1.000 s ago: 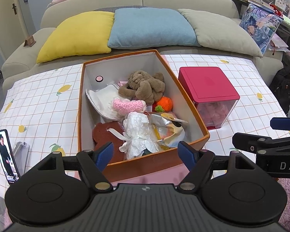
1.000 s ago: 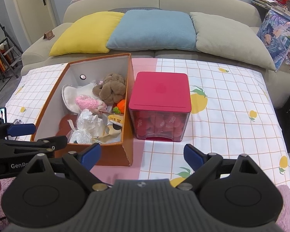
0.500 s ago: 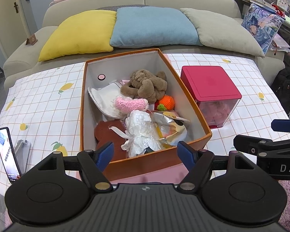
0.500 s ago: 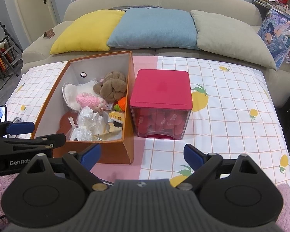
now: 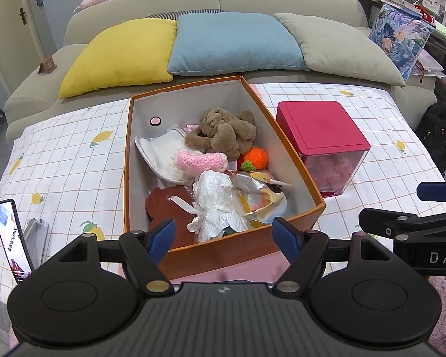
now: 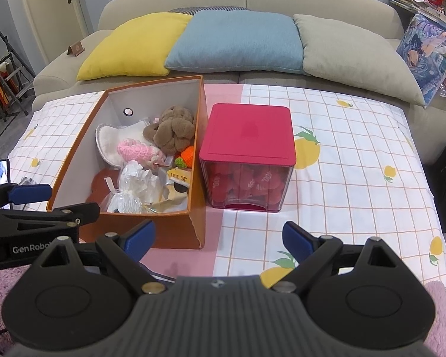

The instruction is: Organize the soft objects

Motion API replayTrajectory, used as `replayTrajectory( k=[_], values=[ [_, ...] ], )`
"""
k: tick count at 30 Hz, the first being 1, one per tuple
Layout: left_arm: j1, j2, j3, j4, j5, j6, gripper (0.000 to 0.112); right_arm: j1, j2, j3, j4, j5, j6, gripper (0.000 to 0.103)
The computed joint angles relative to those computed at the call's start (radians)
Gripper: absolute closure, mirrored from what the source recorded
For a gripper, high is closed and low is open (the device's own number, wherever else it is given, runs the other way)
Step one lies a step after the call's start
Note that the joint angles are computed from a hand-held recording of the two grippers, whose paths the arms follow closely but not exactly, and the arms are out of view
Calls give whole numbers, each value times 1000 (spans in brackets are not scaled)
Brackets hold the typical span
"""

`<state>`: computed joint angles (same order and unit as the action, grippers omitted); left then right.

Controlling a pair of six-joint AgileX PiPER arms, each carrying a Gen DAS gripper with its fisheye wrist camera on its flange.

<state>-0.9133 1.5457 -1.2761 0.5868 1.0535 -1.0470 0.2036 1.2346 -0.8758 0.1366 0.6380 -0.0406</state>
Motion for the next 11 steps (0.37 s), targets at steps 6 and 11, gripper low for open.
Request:
replayTrajectory(
  k=[6, 11],
  values=[
    [-2, -1, 0, -1, -1, 0, 26, -1, 1, -1, 1, 1, -2, 12],
    [-3, -7, 8, 2, -7, -2, 26, 0, 1, -1, 1, 1, -1, 12]
  ],
)
